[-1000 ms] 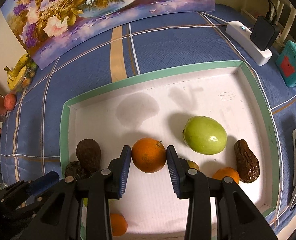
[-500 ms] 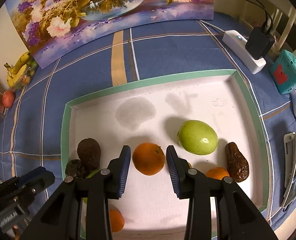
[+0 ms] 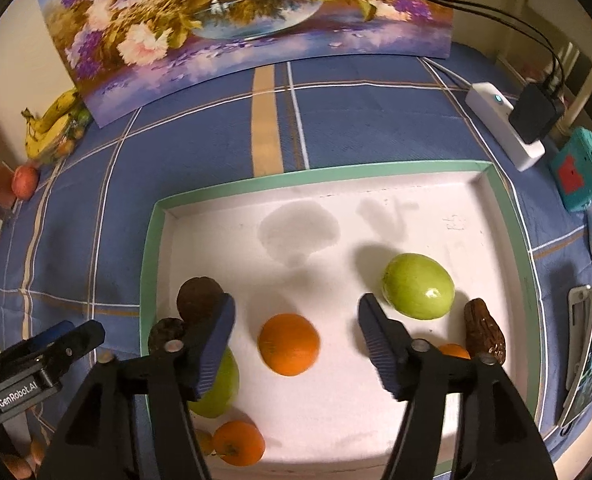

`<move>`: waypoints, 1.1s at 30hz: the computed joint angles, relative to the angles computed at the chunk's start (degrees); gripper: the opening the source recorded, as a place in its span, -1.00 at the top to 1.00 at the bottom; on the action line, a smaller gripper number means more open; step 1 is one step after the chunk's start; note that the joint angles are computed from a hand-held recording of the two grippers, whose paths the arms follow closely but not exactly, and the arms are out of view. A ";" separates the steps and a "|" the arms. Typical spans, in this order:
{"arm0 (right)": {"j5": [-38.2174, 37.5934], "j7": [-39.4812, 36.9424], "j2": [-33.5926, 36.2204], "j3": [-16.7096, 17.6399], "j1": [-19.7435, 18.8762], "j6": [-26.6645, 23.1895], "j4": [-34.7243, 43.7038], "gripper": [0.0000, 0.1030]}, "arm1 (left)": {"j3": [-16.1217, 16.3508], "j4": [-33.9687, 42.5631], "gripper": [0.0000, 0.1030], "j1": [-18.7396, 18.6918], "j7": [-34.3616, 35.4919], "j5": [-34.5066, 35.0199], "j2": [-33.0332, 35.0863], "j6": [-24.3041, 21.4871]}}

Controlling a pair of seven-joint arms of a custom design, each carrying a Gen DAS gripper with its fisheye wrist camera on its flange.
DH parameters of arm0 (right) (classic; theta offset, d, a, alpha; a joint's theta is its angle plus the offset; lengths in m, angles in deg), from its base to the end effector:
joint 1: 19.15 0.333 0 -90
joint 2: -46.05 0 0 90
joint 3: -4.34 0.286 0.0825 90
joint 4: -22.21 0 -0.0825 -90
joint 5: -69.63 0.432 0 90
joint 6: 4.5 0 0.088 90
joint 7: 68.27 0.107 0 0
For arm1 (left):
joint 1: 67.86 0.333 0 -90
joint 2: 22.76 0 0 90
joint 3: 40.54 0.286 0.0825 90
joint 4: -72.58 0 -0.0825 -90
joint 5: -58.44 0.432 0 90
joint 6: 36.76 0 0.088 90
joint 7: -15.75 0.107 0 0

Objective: Organize fruits

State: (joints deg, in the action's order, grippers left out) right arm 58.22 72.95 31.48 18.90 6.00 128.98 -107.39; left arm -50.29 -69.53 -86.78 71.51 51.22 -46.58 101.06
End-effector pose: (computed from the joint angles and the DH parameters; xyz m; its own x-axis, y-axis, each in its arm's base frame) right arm 0.4255 0.3526 0.4449 -0.0697 -0.9948 -0.0737 -0.9255 0.0920 -0.3674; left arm 0.4377 -0.2391 0.4216 0.1457 -0.9645 0.2204 -0.9477 -0.2000 -0.2488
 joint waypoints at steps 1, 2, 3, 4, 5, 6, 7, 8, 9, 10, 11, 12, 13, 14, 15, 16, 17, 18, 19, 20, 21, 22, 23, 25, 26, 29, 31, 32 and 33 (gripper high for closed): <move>-0.22 -0.06 0.20 0.10 0.02 -0.04 0.20 -0.44 | -0.06 0.09 -0.71 0.21 -0.26 0.27 0.21 -0.07; -0.44 -0.09 0.39 0.16 0.05 -0.07 0.40 -0.47 | -0.15 0.07 -0.82 0.41 -0.55 0.59 0.30 -0.13; -0.74 -0.07 0.58 0.23 0.07 -0.12 0.57 -0.54 | -0.33 -0.39 -0.89 0.64 -1.05 1.05 -0.11 -0.12; -1.15 0.01 0.76 0.33 0.10 -0.19 0.74 -0.56 | -0.46 -0.57 -0.97 0.81 -1.46 1.48 -0.20 0.01; -1.48 0.09 0.94 0.39 0.15 -0.31 0.90 -0.56 | -0.57 -0.70 -0.97 0.98 -1.88 1.93 -0.25 0.14; -1.66 0.08 1.11 0.38 0.22 -0.41 1.03 -0.57 | -0.51 -1.03 -0.97 1.04 -2.05 2.18 -0.56 0.18; -1.72 -0.01 1.30 0.34 0.32 -0.46 1.15 -0.57 | -0.46 -1.16 -0.98 1.05 -2.18 2.35 -0.64 0.25; -1.82 -0.03 1.40 0.30 0.40 -0.39 1.16 -0.57 | -0.46 -1.24 -0.98 1.09 -2.33 2.58 -0.66 0.30; -2.02 0.01 1.47 0.29 0.45 -0.34 1.19 -0.57 | -0.47 -1.39 -0.99 1.14 -2.46 2.85 -0.75 0.28; -2.23 0.08 1.48 0.29 0.50 -0.27 1.17 -0.57 | -0.43 -1.58 -1.00 1.15 -2.51 3.05 -0.93 0.25; -2.54 0.23 1.54 0.32 0.52 -0.19 1.20 -0.58 | -0.45 -1.65 -1.00 1.18 -2.63 3.26 -0.94 0.24; -2.89 0.36 1.52 0.36 0.54 -0.07 1.16 -0.61 | -0.44 -1.78 -1.00 1.22 -2.74 3.46 -1.00 0.21; -3.26 0.54 1.49 0.41 0.54 0.02 1.15 -0.73 | -0.46 -1.79 -1.00 1.23 -2.88 3.62 -1.02 0.16; -3.60 0.73 1.45 0.45 0.54 0.13 1.10 -0.79 | -0.42 -1.84 -1.00 1.26 -2.95 3.76 -1.07 0.13; -4.02 0.97 1.41 0.52 0.52 0.33 1.07 -0.82 | -0.55 -1.66 -1.00 1.33 -3.29 3.98 -0.82 0.20; -4.40 1.15 1.40 0.58 0.52 0.60 1.05 -0.82 | -0.42 -2.06 -1.00 1.34 -3.27 4.03 -1.30 0.24; -4.84 1.31 1.37 0.65 0.51 0.78 1.02 -0.82 | -0.64 -2.21 -1.00 1.30 -3.78 4.22 -1.72 0.19; -5.28 1.46 1.40 0.74 0.50 0.79 1.06 -0.82 | -0.74 -2.55 -1.00 1.36 -4.19 4.49 -2.21 0.33; -5.78 1.61 1.42 0.85 0.50 0.67 1.16 -0.82 | -0.83 -2.69 -1.00 1.42 -4.59 4.81 -2.42 0.57; -6.23 1.73 1.43 0.93 0.52 0.71 1.18 -0.82 | -0.90 -3.01 -1.00 1.50 -5.02 5.16 -2.83 0.97; -6.60 1.81 1.37 0.98 0.56 0.88 1.13 -0.82 | -0.97 -3.38 -1.00 1.59 -5.49 5.54 -3.33 1.36; -6.84 1.74 1.33 0.98 0.60 0.98 1.11 -0.82 | -0.96 -3.55 -1.00 1.61 -5.76 5.86 -3.60 1.49; -7.12 1.84 1.27 1.05 0.64 1.04 1.10 -0.83 | -1.02 -3.85 -1.00 1.67 -6.09 6.28 -4.00 1.80; -7.76 2.27 1.02 1.25 0.70 1.19 0.97 -0.83 | -1.05 -4.62 -1.00 1.70 -6.38 7.17 -4.84 2.62; -7.96 2.52 0.93 1.34 0.73 1.26 0.91 -0.83 | -1.00 -5.08 -1.00 1.58 -6.29 7.51 -5.40 2.98; -8.78 3.78 0.53 1.81 0.85 1.25 0.58 -0.83 | -0.92 -6.85 -1.00 1.01 -6.07 8.15 -7.64 4.21; -9.40 4.70 0.24 2.15 0.96 1.10 0.42 -0.83 | -1.32 -7.77 -1.00 0.94 -6.57 9.12 -9.06 4.35; -9.69 5.37 -0.04 2.31 1.01 1.45 0.14 -0.83 | -1.35 -7.96 -1.00 0.95 -6.66 9.60 -9.68 3.92; -9.93 5.97 -0.25 2.47 1.04 1.52 -0.02 -0.83 | -1.51 -8.58 -1.00 0.96 -6.96 10.11 -10.69 3.77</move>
